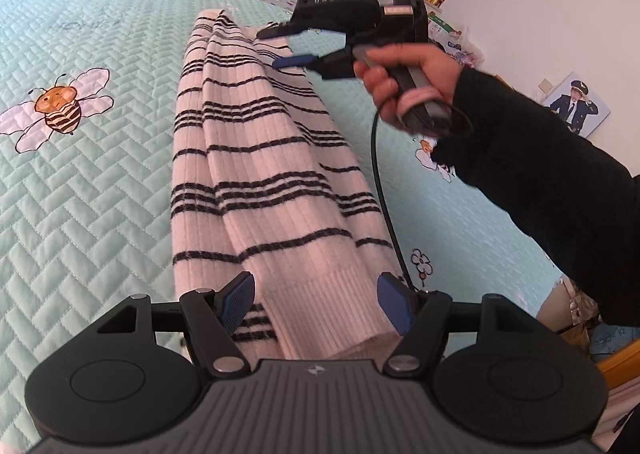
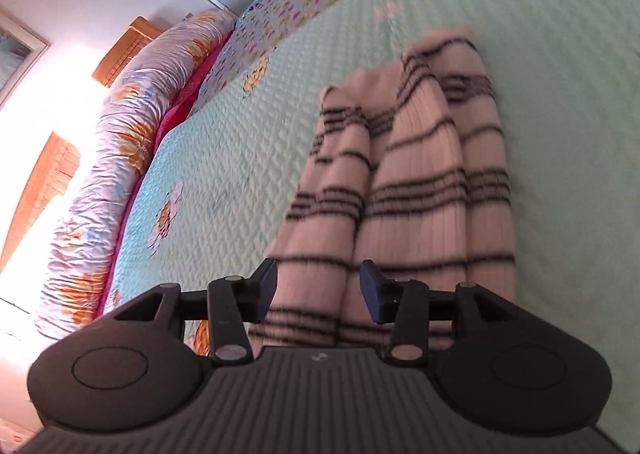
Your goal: Fold clothes
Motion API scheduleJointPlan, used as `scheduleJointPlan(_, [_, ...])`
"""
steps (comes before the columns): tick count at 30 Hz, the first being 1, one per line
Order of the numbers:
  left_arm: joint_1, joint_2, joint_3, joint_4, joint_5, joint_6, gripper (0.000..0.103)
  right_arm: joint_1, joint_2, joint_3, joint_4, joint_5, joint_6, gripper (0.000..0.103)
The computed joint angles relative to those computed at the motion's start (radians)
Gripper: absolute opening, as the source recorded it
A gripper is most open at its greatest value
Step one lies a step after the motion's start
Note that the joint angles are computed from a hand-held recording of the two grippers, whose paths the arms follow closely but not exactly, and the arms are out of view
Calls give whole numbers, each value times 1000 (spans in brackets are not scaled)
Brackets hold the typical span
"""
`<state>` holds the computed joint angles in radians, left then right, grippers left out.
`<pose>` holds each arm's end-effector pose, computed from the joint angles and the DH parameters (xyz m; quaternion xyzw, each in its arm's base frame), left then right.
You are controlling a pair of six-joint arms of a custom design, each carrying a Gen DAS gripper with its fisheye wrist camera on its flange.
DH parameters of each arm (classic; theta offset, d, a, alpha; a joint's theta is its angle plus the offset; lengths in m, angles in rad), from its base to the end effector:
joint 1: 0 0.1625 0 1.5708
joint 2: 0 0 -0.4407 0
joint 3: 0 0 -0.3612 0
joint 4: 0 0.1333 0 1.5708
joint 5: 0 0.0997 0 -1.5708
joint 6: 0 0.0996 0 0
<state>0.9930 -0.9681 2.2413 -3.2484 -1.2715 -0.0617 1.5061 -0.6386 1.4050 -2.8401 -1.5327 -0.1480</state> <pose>-0.1285 -0.4950 0.1320 0.2183 0.9442 -0.2344 0.0762 0.0884 -0.7567 0.1355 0.0451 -0.9673 0.2493 0.0081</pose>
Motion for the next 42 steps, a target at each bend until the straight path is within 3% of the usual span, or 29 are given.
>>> scheduleJointPlan(4, [-21, -3, 5, 12, 24, -4, 70, -19, 28, 3, 5, 49, 42, 45])
scheduleJointPlan(5, [-27, -5, 7, 13, 31, -5, 70, -16, 36, 4, -16, 37, 44, 24])
scheduleJointPlan(6, [-33, -7, 9, 13, 39, -6, 70, -15, 37, 8, -31, 34, 55, 16])
scheduleJointPlan(8, [-38, -15, 17, 7, 44, -7, 70, -11, 19, 39, -84, 26, 49, 8])
scheduleJointPlan(10, [-34, -20, 21, 5, 35, -12, 70, -8, 3, 76, -145, -16, 36, 8])
scheduleJointPlan(12, [-34, -18, 19, 2, 31, -11, 70, -28, 0, 91, -149, -1, 73, 8])
scheduleJointPlan(13, [-40, -17, 19, -2, 37, -6, 70, -41, -1, 98, -147, 20, 94, 11])
scheduleJointPlan(15, [-52, -17, 22, -21, 42, 4, 70, -46, -20, 139, -203, 52, 122, 28])
scheduleJointPlan(16, [-53, -19, 25, -33, 35, 5, 70, -41, -33, 168, -251, 67, 120, 47])
scheduleJointPlan(17, [-53, -20, 27, -42, 26, 5, 70, -35, -44, 203, -317, 85, 90, 58])
scheduleJointPlan(19, [-56, -12, 26, -50, 25, 7, 70, -24, -53, 254, -418, 126, 30, 64])
scheduleJointPlan(21, [-63, -6, 20, -35, 34, 1, 70, -21, -49, 250, -387, 181, -17, 65])
scheduleJointPlan(24, [-80, -6, 18, -20, 52, -8, 70, -20, -3, 146, -155, 160, 9, 64])
scheduleJointPlan(25, [-86, -11, 23, -23, 56, -9, 70, -15, 1, 141, -133, 133, 9, 51])
scheduleJointPlan(26, [-91, -18, 31, -29, 61, -10, 70, -11, 6, 137, -117, 107, 10, 45])
scheduleJointPlan(27, [-96, -25, 39, -35, 65, -11, 70, -11, 0, 147, -114, 107, 7, 46])
scheduleJointPlan(30, [-95, -43, 55, -39, 65, -18, 70, -36, -91, 287, -168, 242, -33, 61])
scheduleJointPlan(32, [-93, -54, 62, -38, 74, -32, 70, -44, -151, 382, -142, 251, -96, 71])
scheduleJointPlan(35, [-102, -83, 90, -48, 104, -48, 70, -56, -229, 520, -59, 194, -183, 71])
scheduleJointPlan(37, [-108, -107, 113, -53, 118, -60, 70, -70, -283, 638, -117, 186, -242, 71])
scheduleJointPlan(42, [-102, -145, 163, -73, 114, -118, 70, -130, -402, 861, -245, 280, -200, 71])
